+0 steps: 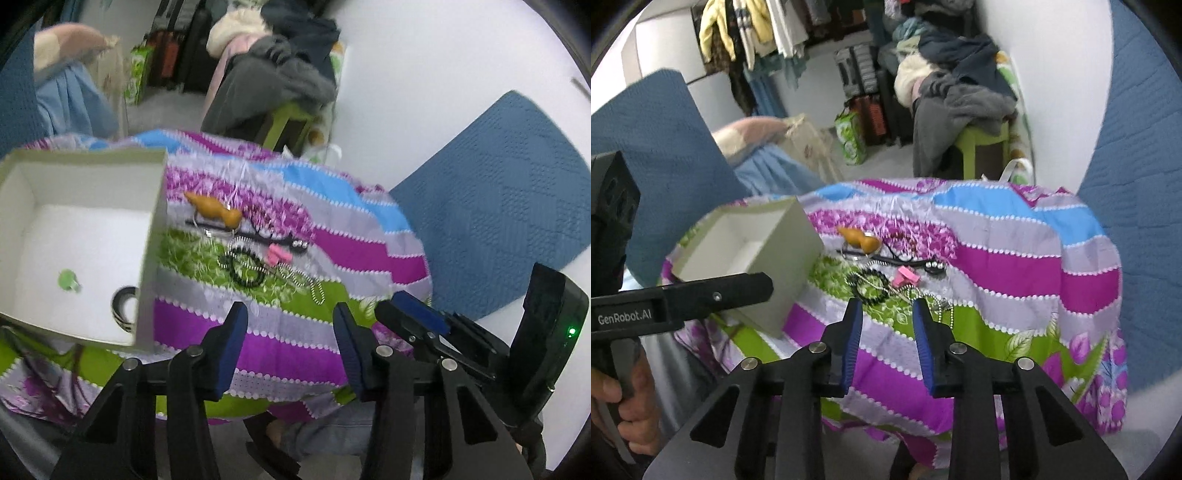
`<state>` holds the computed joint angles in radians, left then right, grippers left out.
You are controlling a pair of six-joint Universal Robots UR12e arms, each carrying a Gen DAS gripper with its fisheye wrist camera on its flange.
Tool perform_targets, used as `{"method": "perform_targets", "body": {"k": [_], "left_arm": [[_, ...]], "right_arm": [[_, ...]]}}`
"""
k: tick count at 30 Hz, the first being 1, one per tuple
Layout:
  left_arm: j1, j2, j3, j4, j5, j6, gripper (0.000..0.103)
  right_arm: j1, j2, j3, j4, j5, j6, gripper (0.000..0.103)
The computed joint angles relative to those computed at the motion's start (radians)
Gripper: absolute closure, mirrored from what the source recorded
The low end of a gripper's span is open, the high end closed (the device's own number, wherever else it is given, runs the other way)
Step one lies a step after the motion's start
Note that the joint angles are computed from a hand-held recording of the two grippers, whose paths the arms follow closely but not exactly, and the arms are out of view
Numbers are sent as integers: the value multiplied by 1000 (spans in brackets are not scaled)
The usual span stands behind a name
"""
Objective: Organize jewelry
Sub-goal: 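Move both tools back over the remaining jewelry, then grasp the black bead bracelet with the left tool while the right tool grasps the small silver key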
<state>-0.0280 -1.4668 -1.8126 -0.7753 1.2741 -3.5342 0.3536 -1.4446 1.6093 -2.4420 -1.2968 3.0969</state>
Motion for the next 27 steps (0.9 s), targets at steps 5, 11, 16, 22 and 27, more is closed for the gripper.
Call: {"method": "perform_targets", "body": {"k": [5, 11, 16, 22, 27], "left_arm": [[-12, -54, 14, -16, 32, -16, 59], [-19, -116, 35, -46, 75, -30, 63], [-21, -159, 49, -60, 97, -47, 66], [-24, -192, 65, -69, 141, -53, 69], [-30, -211, 78, -71, 177, -26, 70]], "right_arm": [[-11, 45, -20, 32, 42, -47, 81], [-18, 96, -56, 74, 89, -106, 84], [-23, 140, -95, 131, 118, -134, 87], [-22, 184, -132, 177, 121, -173, 89], [-15, 208, -156, 198, 119, -214, 90]]}}
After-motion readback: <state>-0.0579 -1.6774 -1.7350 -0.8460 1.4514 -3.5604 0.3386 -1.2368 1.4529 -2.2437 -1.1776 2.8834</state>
